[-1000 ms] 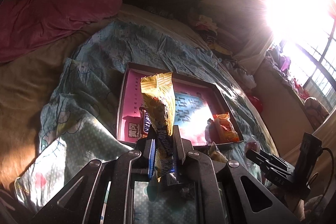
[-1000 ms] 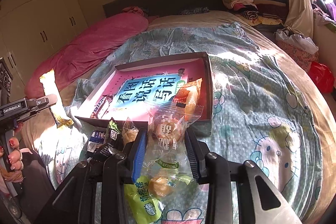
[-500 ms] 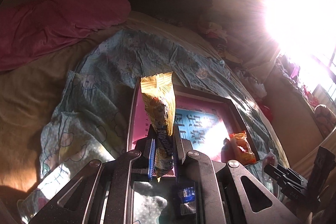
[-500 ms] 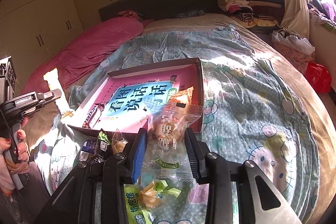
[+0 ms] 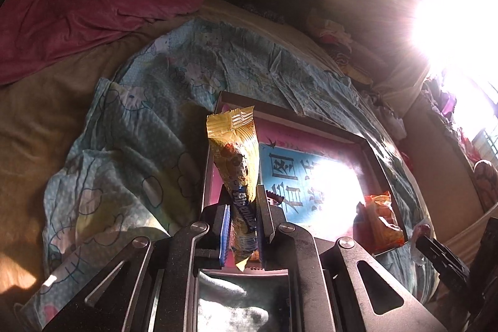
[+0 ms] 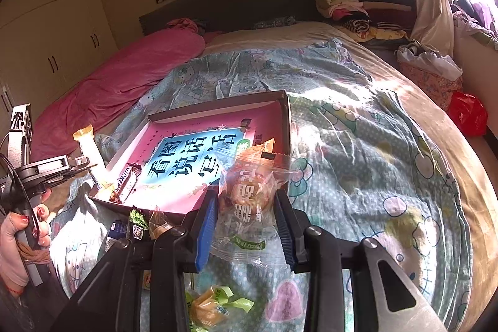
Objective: Organize snacks
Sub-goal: 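Carry the Alpenliebe bar into the pink tray with the left tool while the right tool carries the pastry bag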
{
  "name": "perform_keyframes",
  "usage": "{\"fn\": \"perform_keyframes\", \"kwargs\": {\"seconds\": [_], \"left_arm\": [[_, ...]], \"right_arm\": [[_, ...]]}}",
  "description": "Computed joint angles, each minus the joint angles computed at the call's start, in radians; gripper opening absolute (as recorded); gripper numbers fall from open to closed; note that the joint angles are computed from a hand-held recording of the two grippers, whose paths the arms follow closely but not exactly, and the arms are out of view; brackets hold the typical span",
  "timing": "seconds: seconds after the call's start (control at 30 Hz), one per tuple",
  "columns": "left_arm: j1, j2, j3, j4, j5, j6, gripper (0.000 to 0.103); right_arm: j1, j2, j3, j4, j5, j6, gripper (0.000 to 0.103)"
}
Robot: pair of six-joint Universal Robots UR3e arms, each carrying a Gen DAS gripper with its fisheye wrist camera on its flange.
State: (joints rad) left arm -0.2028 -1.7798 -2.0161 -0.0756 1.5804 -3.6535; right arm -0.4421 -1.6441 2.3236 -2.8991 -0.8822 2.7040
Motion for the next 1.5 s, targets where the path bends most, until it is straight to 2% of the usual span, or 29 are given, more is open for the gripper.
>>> {"fn": "perform_keyframes", "kwargs": {"seconds": [0.3, 0.8, 1.13, 1.5], "left_arm": [[-0.019, -0.043, 0.036, -0.016, 0.006, 0.018, 0.014], [-0.059, -0.089, 0.089, -0.033, -0.038, 0.034, 0.014], [-0.091, -0.12, 0.138, -0.058, -0.043, 0.034, 0.014], [-0.118, -0.153, 0.203, -0.116, -0.029, 0.031, 0.014]], "right_arm": [[0.037, 0.092, -0.061, -0.062, -0.043, 0.044, 0.037], [0.111, 0.223, -0.153, -0.12, -0.106, 0.073, 0.037], [0.128, 0.252, -0.169, -0.12, -0.089, 0.061, 0.037], [0.143, 0.256, -0.158, -0.151, -0.117, 0.059, 0.038]]}}
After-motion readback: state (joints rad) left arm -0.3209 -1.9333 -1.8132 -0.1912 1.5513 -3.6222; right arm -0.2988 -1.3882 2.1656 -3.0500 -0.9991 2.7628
